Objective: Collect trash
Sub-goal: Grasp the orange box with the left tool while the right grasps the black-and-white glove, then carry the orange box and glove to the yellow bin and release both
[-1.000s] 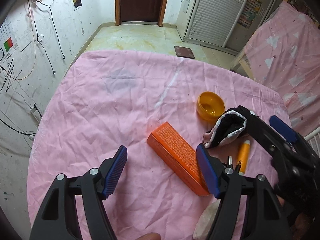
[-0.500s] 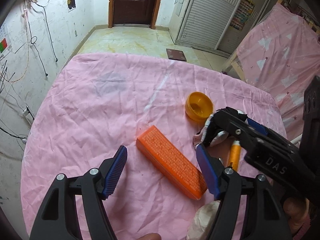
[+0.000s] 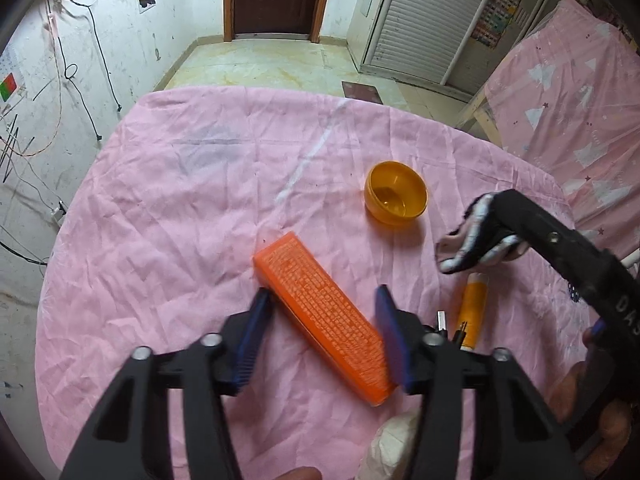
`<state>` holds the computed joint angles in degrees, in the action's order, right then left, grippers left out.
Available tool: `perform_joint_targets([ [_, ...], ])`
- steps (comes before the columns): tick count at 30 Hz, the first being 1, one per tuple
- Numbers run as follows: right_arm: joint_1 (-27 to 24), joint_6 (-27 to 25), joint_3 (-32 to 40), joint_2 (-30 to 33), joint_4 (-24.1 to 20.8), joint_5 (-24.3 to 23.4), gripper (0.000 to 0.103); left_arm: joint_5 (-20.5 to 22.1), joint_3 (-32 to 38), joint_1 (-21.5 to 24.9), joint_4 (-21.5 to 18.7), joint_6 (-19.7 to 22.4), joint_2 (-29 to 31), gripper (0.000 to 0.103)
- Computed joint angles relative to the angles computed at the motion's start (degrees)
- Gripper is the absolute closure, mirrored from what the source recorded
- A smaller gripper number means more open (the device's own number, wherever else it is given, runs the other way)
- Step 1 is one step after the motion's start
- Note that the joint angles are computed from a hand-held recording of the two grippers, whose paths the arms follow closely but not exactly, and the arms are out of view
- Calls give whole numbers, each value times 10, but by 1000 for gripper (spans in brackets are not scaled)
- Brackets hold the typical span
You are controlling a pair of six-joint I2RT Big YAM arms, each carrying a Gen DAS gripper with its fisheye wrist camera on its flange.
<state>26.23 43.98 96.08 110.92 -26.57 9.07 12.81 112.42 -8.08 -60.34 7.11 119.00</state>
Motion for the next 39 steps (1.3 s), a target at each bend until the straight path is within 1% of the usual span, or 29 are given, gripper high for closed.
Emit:
perform_joint_targets([
  [3, 0, 1, -17, -13, 16, 5, 42, -2, -11, -4, 12, -4, -8, 82],
  [5, 1, 0, -28, -22, 26, 10, 42, -7, -24, -6, 31, -8, -21, 85],
  [9, 3, 0, -54, -44, 51, 20, 42, -12, -46, -7, 64, -7, -46, 89],
  [12, 4, 3, -79, -63, 69, 28, 42, -14, -62, -10, 86, -8, -64, 90],
  [15, 5, 5, -106, -84, 84, 39, 42, -13, -71, -13, 95, -6, -78, 90],
  [17, 5, 7, -123, -97, 92, 44, 42, -23, -74, -17, 98, -1, -84, 90],
  [19, 5, 9, -135, -106, 97, 51, 42, -36, -68, -20, 90, 12, -82, 89],
  [22, 5, 11, -154, -121, 106, 59, 42, -57, -42, -19, 59, 15, -63, 88],
  [25, 4, 15, -168, -130, 118, 62, 42, -77, -18, -18, 29, 15, -38, 80],
  [27, 4, 16, -176, -134, 125, 62, 42, -90, -5, -19, 16, 14, -22, 70],
  [29, 3, 16, -180, -136, 128, 61, 42, -98, -3, -19, 14, 11, -17, 68],
  [35, 1, 18, -196, -146, 136, 60, 41, -90, 13, -21, -6, 13, 1, 69],
  [37, 1, 19, -202, -149, 139, 62, 41, -90, 20, -22, -13, 11, 9, 78],
  [38, 1, 20, -205, -151, 140, 63, 41, -94, 15, -22, -5, 10, 7, 84],
  [39, 1, 21, -209, -153, 142, 64, 41, -97, 11, -23, 0, 10, 5, 87],
])
